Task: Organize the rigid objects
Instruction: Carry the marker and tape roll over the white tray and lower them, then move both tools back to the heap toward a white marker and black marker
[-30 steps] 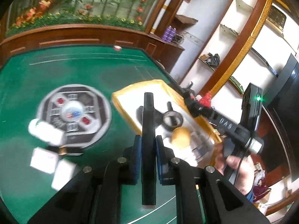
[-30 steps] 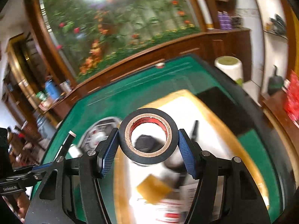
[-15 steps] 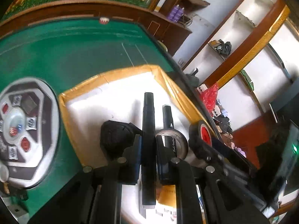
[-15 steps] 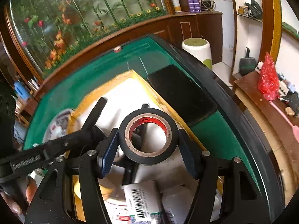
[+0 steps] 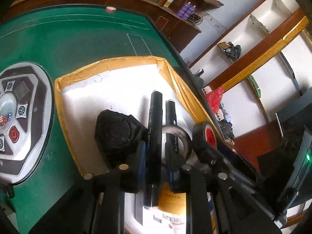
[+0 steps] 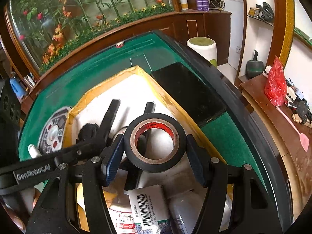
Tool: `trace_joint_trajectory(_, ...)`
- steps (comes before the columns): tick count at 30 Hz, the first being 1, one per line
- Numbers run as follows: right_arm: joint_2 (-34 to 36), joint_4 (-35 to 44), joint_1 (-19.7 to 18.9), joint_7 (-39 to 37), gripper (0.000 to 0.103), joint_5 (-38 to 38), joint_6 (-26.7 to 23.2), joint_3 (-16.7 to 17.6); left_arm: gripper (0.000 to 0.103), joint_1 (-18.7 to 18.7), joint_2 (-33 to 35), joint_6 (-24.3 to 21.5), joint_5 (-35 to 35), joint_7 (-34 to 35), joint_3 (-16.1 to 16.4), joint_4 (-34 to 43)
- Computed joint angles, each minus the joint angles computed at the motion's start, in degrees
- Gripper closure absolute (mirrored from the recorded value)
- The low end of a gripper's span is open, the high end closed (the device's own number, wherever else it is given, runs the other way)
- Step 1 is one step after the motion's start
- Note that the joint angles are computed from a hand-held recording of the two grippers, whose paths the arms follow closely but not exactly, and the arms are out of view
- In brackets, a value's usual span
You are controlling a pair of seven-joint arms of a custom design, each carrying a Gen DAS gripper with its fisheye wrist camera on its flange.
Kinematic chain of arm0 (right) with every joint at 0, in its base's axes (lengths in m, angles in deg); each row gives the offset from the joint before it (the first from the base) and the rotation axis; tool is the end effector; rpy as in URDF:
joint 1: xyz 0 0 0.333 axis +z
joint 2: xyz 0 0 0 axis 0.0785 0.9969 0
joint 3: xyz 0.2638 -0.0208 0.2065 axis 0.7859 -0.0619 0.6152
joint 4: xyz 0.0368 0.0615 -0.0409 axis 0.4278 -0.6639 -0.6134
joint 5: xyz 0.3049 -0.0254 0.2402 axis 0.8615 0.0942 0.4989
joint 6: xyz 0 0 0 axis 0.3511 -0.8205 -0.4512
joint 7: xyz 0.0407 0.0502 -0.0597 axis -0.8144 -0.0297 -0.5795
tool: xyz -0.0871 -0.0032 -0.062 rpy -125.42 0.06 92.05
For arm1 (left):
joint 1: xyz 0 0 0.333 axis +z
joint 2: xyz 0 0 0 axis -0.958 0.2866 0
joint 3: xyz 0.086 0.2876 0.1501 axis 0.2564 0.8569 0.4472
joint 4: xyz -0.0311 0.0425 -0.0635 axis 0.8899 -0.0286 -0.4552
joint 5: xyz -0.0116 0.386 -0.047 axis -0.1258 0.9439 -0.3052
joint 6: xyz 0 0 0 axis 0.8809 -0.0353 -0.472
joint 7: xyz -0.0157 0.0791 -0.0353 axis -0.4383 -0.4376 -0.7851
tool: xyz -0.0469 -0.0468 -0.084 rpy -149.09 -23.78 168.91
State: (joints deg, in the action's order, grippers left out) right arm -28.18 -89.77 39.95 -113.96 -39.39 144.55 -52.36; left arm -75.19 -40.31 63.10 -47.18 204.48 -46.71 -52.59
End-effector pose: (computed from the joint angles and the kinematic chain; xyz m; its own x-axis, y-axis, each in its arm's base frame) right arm 0.5567 0.4045 0.3853 -0.3025 -0.9203 -0.2482 -0.6784 0.3908 -0.6221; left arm 0.6564 -0.1804 0.3884 -0.3328 -0.7978 0.5027 -0.8938 0.0969 -0.4379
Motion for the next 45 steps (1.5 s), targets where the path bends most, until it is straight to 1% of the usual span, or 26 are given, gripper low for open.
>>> trace_joint_trajectory(2, -0.6, -0.5, 1.0, 3.1, 0.04, -2.9, 0.6, -1.1, 0.08, 0.8, -0.9, -0.1, -1.6, 1.6, -0.6, -0.8)
trace_joint_trajectory(4, -1.1, -0.9, 1.7, 6.3, 0.04, -6.2, 0.8, -1.8, 0.062, 1.1, -2.1, -0.4, -3.1, 2.8, -0.7, -1.6)
trace_joint_trajectory(6, -1.5, -1.1, 1.9, 8.9, 0.04, -8.8, 0.7, -1.8, 0.052, 1.6, -3.6, -0.5, -5.5, 4.9, -0.9, -2.8)
trace_joint_trajectory(9, -2.1, -1.6, 1.7, 12.7, 0.04, -12.1, 0.1, -1.5, 0.052, 1.5, -5.9, -0.6, -7.8, 7.7, -0.5, -4.7)
trace_joint_trajectory(11, -1.8, -1.3, 0.8, 11.9, 0.04, -11.4, -0.3, -0.5, 0.052, 1.4, -7.2, -1.2, -9.0, 8.8, 0.1, -5.7)
trace_joint_trajectory(14, -0.6, -0.1, -0.4, 7.3, 0.04, -7.4, -1.2, 1.0, 0.052, 1.4, -9.2, -2.3, -10.8, 10.5, 1.2, -7.4)
trace_joint_trajectory(16, 1.1, 1.9, -1.4, 0.2, 0.04, -1.0, -3.8, 2.7, 0.052, 1.7, -11.1, -2.8, -11.8, 11.9, 2.1, -9.2)
trace_joint_trajectory(18, 1.4, 2.0, -1.0, -1.7, 0.04, 0.8, -3.5, 2.3, 0.052, 2.1, -13.0, -4.0, -13.7, 13.6, 3.0, -10.9)
trace_joint_trajectory(19, 1.1, 1.7, -0.3, -0.8, 0.04, -0.1, -2.9, 1.5, 0.052, 2.3, -13.8, -4.8, -14.7, 14.6, 3.5, -11.6)
trace_joint_trajectory(21, 0.5, 1.3, 1.1, 0.6, 0.04, -1.6, -3.9, 0.4, 0.052, 3.2, -16.5, -6.8, -17.1, 17.3, 5.0, -14.2)
trace_joint_trajectory(25, -0.2, 1.0, 2.5, 3.6, 0.04, -5.0, -4.8, -0.3, 0.05, 4.5, -21.8, -10.7, -22.6, 23.4, 8.4, -19.5)
trace_joint_trajectory(26, -0.5, 0.7, 2.8, 5.2, 0.04, -6.6, -4.7, -0.6, 0.048, 4.7, -22.7, -11.1, -23.4, 24.5, 9.2, -20.5)
trace_joint_trajectory(28, -1.7, -0.2, 4.3, 11.4, 0.04, -13.7, -4.1, -1.8, 0.044, 5.3, -25.3, -11.2, -25.0, 27.2, 11.0, -23.3)
trace_joint_trajectory(29, -2.0, -0.2, 4.6, 13.0, 0.04, -16.1, -5.0, -1.6, 0.044, 5.6, -26.3, -11.2, -25.6, 28.6, 11.8, -24.4)
trace_joint_trajectory(30, -1.7, 0.3, 4.4, 12.5, 0.038, -16.3, -6.5, -0.9, 0.042, 6.0, -27.5, -11.1, -25.9, 30.0, 12.8, -25.8)
trace_joint_trajectory(31, -1.0, 1.0, 3.6, 10.5, 0.032, -14.8, -7.0, 0.1, 0.042, 6.3, -28.1, -10.7, -26.0, 30.7, 13.4, -26.7)
trace_joint_trajectory(32, -0.3, 1.6, 2.6, 8.5, 0.03, -13.0, -6.5, 1.0, 0.041, 6.6, -28.7, -10.6, -26.0, 31.3, 14.0, -27.4)
trace_joint_trajectory(33, 1.0, 2.3, 0.7, 4.8, 0.03, -8.8, -4.5, 2.3, 0.041, 6.8, -29.1, -10.7, -26.1, 31.7, 14.5, -28.1)
trace_joint_trajectory(35, 1.8, 2.4, 0.1, 3.5, 0.03, -6.0, -1.6, 2.2, 0.041, 7.5, -29.8, -11.5, -26.8, 32.7, 15.7, -29.5)
trace_joint_trajectory(36, 1.3, 2.0, 1.4, 6.0, 0.03, -7.8, -1.3, 0.7, 0.041, 7.8, -29.9, -11.7, -27.0, 32.9, 16.0, -29.8)
trace_joint_trajectory(37, 0.7, 1.7, 2.9, 8.4, 0.03, -10.1, -2.7, -0.4, 0.041, 8.1, -30.1, -11.6, -27.3, 33.3, 16.3, -30.3)
trace_joint_trajectory(39, -0.6, 1.0, 5.4, 13.1, 0.03, -15.8, -5.9, -1.7, 0.041, 8.8, -30.4, -10.4, -27.5, 34.8, 16.8, -31.4)
trace_joint_trajectory(40, -1.4, 0.3, 5.8, 15.6, 0.03, -19.1, -5.8, -1.7, 0.041, 9.2, -30.7, -10.2, -27.4, 35.3, 17.1, -32.0)
trace_joint_trajectory(43, -2.8, -0.8, 6.8, 26.6, 0.03, -34.2, -1.2, -1.4, 0.041, 10.8, -30.2, -9.9, -26.9, 35.9, 18.3, -33.1)
trace_joint_trajectory(44, -2.5, -0.2, 6.5, 27.9, 0.03, -37.6, 1.2, -0.6, 0.041, 11.2, -30.1, -9.7, -26.7, 35.6, 18.4, -33.3)
trace_joint_trajectory(45, -1.3, 1.4, 5.8, 27.4, 0.03, -39.7, 5.3, 0.7, 0.041, 11.9, -29.7, -9.6, -26.3, 35.0, 18.7, -33.5)
